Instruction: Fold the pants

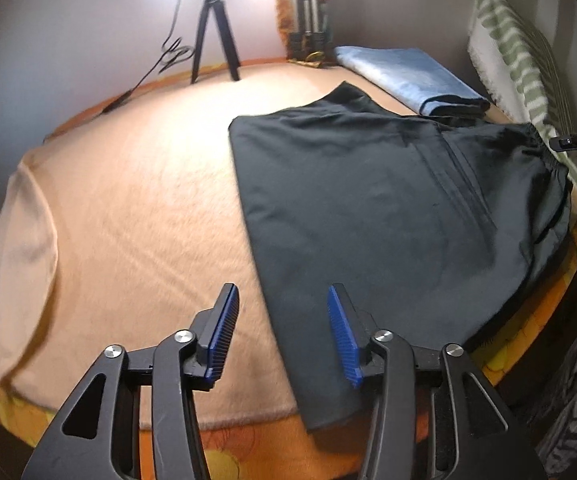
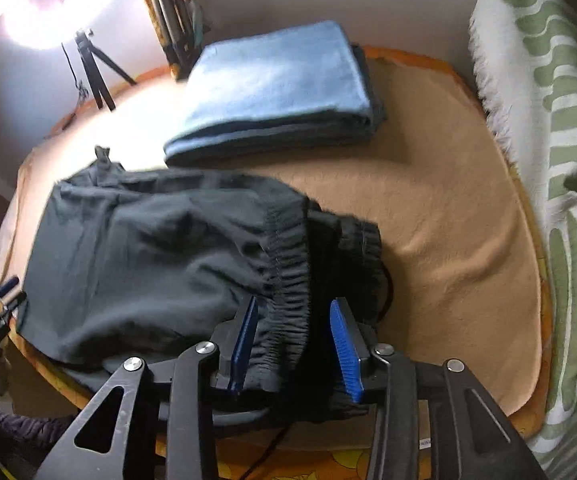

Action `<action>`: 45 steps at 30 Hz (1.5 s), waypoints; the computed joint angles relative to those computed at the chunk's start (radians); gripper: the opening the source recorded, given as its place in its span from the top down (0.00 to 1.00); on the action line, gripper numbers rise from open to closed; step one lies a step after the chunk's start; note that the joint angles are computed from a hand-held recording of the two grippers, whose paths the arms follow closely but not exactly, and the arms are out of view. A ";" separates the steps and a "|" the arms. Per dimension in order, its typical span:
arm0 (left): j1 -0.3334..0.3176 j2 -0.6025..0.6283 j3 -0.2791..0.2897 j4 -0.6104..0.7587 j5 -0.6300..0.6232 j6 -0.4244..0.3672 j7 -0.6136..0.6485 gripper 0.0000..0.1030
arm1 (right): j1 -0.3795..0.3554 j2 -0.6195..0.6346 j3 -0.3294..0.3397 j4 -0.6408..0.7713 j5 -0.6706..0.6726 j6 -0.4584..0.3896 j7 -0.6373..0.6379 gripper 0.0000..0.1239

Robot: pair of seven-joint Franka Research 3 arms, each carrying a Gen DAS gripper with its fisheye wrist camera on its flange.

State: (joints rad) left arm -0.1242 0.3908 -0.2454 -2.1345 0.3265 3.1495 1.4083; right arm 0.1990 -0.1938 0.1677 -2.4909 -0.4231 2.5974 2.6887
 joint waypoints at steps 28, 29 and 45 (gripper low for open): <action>0.166 0.001 -0.163 -0.055 -0.109 -0.010 0.057 0.52 | 0.098 0.102 -0.017 -0.007 0.116 0.085 -0.034 0.78; 0.219 0.009 -0.219 -0.056 -0.132 -0.012 0.074 0.52 | 0.102 0.108 -0.013 0.013 0.109 0.049 -0.039 0.77; 0.425 0.089 -0.440 -0.034 -0.227 -0.001 0.104 0.53 | 0.240 0.528 -0.017 0.616 0.110 0.098 -0.288 0.62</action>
